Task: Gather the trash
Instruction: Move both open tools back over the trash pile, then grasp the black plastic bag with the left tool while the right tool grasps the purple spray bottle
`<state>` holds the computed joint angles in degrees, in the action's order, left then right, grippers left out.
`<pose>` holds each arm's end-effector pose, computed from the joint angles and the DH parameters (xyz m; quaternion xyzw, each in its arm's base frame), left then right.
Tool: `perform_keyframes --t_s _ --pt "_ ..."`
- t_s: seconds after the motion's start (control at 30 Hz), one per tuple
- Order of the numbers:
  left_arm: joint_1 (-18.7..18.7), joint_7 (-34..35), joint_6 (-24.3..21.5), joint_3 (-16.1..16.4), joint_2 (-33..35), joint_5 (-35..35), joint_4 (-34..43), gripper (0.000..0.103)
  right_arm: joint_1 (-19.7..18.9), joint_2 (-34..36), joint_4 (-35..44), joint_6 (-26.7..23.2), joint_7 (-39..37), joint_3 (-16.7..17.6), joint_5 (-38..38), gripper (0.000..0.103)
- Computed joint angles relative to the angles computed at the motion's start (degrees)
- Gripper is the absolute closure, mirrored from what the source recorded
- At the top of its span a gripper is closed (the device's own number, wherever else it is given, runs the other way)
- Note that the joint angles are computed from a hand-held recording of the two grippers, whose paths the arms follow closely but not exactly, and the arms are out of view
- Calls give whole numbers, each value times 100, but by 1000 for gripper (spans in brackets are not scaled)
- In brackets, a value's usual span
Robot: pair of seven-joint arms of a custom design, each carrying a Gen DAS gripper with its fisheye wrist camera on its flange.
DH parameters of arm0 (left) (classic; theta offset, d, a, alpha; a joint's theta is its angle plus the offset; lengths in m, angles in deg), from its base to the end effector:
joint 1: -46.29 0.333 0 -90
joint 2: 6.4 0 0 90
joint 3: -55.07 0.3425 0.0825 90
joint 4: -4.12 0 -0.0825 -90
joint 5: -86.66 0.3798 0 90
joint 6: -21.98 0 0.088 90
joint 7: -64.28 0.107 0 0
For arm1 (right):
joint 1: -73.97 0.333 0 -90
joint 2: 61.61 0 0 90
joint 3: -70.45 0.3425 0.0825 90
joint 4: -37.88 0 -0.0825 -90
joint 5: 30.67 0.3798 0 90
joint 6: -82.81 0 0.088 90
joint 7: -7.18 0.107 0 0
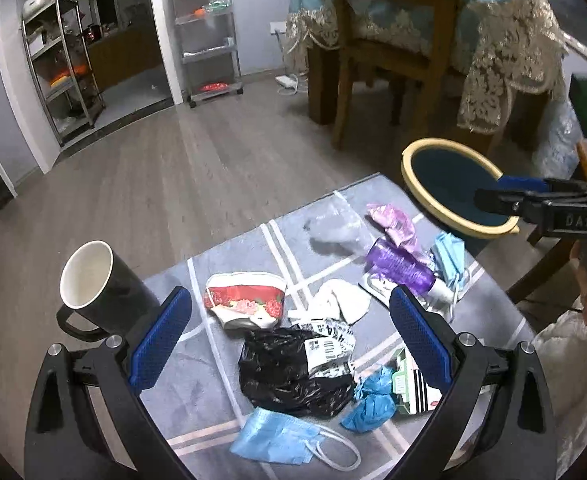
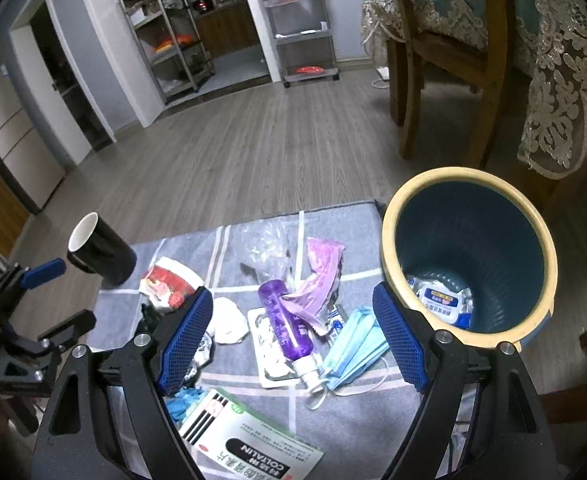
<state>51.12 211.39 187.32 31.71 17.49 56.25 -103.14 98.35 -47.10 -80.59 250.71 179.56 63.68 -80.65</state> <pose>0.6630 -0.1575 0.3952 -0.3688 0.8602 -0.3122 0.1631 0.5725 0.2371 0.3909 -0.5518 0.7583 -0.1968 0.2859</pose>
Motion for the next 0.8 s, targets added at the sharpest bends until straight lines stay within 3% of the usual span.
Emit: perform_keyframes --t_s 0.1,0.27,0.37,0.5,0.8 --pt "194 385 128 -229 23 -201 -56 6 5 18 8 3 -12 -6 21 20" --pt "48 339 156 -63 114 56 -97 6 8 88 30 -8 -98 -20 63 19" --pt "-199 -51 270 228 194 415 -130 6 -38 193 66 -120 -359 59 290 19" --pt "-256 -406 338 330 284 789 -158 6 -146 393 143 -219 -1095 260 1004 19" --pt "-602 -1720 18 887 609 1725 126 6 -171 936 493 -357 -2668 499 2404 19"
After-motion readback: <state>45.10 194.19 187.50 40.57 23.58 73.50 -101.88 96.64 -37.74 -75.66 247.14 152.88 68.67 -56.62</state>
